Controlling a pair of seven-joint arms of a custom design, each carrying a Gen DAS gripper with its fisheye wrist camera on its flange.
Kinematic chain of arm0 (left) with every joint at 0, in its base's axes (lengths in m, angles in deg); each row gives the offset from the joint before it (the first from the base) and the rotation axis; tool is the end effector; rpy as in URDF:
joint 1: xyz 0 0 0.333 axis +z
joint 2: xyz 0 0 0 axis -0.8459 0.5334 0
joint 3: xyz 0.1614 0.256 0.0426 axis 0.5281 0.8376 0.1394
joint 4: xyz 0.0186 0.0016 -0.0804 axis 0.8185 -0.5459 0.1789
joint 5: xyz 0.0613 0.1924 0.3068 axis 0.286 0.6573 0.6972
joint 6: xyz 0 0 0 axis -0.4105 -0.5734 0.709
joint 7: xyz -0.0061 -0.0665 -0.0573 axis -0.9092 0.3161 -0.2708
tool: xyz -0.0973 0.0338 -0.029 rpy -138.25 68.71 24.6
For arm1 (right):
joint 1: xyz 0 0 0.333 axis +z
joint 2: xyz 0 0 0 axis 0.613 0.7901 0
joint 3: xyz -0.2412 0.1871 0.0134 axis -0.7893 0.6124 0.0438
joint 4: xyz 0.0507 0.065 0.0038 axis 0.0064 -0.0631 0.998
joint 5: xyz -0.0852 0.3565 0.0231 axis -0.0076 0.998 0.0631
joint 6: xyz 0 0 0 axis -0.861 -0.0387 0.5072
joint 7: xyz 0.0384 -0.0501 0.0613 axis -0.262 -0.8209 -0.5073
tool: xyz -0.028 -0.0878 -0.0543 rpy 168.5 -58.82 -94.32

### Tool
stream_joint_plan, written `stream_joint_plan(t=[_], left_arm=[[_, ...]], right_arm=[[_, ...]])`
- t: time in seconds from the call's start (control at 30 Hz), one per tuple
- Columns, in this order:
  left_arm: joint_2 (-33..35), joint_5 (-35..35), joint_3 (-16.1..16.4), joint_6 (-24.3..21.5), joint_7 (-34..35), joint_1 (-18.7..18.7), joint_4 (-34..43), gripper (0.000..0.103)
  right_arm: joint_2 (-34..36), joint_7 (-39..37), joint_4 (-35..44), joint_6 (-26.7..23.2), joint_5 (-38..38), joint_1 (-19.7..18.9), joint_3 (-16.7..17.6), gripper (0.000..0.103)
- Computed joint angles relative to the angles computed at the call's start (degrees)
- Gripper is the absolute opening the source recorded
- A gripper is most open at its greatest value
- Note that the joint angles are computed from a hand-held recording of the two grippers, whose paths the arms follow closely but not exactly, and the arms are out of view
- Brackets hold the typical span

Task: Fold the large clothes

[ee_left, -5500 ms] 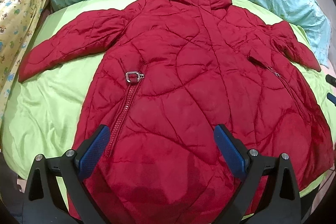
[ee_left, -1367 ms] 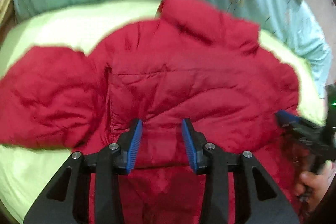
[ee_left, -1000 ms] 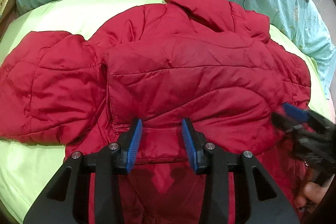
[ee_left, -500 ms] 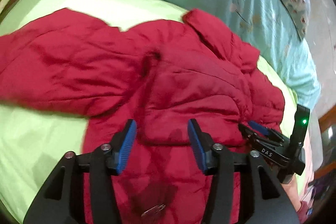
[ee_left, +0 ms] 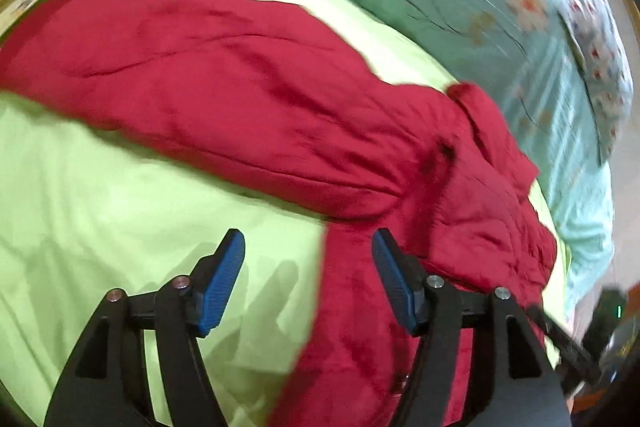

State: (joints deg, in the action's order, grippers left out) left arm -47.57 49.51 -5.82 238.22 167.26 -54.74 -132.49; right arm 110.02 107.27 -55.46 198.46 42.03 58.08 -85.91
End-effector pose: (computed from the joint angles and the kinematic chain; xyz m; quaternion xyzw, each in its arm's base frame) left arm 0.6877 -0.0979 0.3300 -0.7027 0.6199 -0.3483 0.0242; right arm 0.6015 0.2578 0.3839 -0.6141 0.7201 -0.1353 0.2932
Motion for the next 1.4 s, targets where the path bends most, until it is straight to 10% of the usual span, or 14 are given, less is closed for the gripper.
stream_joint_plan(t=[0.47, 0.87, 1.03, 1.4], left_arm=[[6.75, -6.30, -0.16, 2.25, -4.48, 8.03, 6.28, 0.065], [16.12, 5.70, 6.87, 0.70, -20.54, 4.88, 22.63, 0.059], [12.17, 4.30, -0.89, 6.52, -11.77, 9.21, 16.63, 0.016], [3.11, -10.80, -31.33, 18.73, 21.86, 27.13, 1.75, 0.011]], right_arm=[[-12.99, 9.87, -14.47, 5.37, -7.89, 3.69, -0.64, 0.063], [-15.33, 16.25, -16.56, 5.85, -13.82, 3.00, 0.52, 0.063], [-16.31, 19.12, -18.38, 6.20, -15.51, 2.37, 0.44, 0.063], [-18.27, 25.89, -20.40, 8.03, -21.52, 0.78, 0.20, 0.063]])
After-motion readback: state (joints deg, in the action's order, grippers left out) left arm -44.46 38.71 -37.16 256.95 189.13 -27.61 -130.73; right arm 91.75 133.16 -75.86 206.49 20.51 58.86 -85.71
